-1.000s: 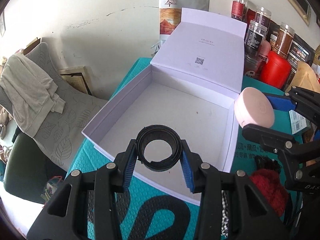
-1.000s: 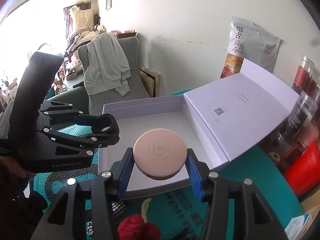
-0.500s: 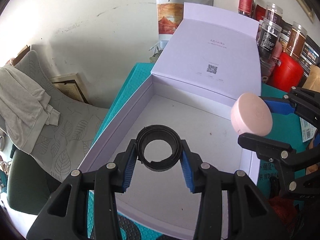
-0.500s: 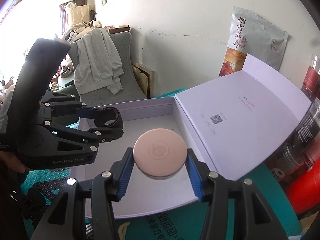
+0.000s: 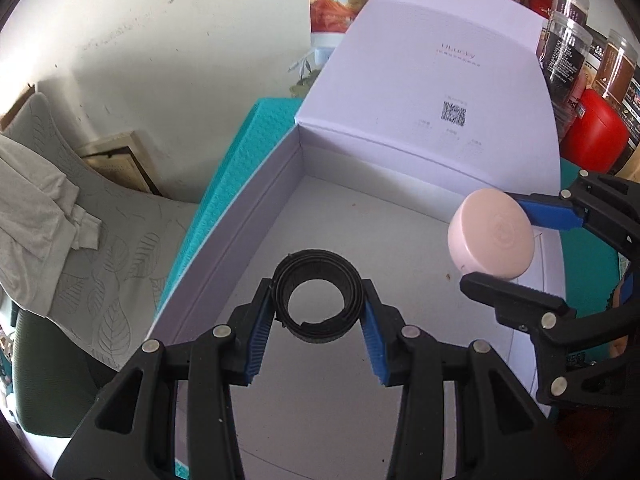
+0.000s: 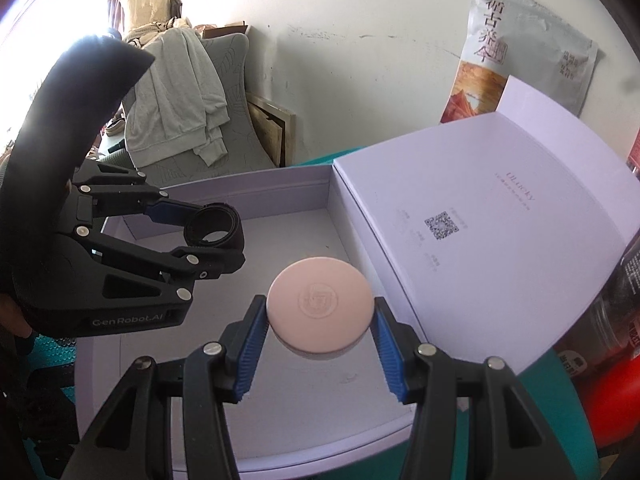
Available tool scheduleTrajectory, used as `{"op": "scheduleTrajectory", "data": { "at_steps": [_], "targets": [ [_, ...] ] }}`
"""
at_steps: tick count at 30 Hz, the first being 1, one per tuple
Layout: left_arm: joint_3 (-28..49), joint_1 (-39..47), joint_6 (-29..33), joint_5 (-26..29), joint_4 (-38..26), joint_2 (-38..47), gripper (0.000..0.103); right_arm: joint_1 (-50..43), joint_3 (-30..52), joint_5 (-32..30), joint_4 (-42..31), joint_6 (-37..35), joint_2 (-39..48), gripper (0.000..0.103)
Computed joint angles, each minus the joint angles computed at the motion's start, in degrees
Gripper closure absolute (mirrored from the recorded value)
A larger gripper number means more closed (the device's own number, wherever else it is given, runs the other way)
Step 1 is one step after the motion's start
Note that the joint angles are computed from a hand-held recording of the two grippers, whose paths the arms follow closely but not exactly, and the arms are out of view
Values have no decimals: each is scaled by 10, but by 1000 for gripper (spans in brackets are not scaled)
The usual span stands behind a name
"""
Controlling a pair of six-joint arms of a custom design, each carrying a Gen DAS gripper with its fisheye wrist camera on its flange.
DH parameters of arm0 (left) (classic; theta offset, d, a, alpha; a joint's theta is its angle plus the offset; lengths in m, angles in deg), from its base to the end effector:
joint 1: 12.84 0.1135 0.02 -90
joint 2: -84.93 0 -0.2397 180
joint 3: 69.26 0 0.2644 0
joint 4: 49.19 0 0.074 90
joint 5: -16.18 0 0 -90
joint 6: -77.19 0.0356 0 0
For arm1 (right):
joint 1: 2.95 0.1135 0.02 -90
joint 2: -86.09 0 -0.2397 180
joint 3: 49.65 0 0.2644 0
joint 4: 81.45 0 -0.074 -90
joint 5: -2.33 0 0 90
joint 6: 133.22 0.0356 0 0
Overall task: Organize objects
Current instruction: 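Lower and release the ring with the left tool while the right tool releases the compact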
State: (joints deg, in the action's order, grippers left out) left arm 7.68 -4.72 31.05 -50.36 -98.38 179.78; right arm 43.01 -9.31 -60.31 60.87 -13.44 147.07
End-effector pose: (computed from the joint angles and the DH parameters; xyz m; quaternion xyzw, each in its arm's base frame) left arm 0.3320 0.0331 0.1728 0.3329 0.9009 -0.0939 0.2620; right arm 0.1554 0.1372 0.1400 -0.0676 0.9345 -0.0168 0.3490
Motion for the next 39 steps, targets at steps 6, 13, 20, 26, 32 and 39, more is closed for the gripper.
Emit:
{"op": "scheduleTrajectory", "data": {
  "at_steps": [6,13,20,26,32,39],
  "targets": [
    [3,-21,-20,-30,19,31,63,-9,2,-3,15,-9,32,51],
    [-16,-26,-21,-47,25,24,63,-13,9,-17,32,-11,76,51],
    [-48,-33,-24,-59,62,15,62,-7,14,-17,35,3,101,51],
    [-62,-25,-29,-58,69,14,61,2,16,-4,11,20,81,42],
    [-77,7,-17,-31,67,-20,51,3,22,5,-9,22,53,41],
    [-102,60,14,17,24,-83,51,40,46,47,-79,55,6,41]
  ]
}}
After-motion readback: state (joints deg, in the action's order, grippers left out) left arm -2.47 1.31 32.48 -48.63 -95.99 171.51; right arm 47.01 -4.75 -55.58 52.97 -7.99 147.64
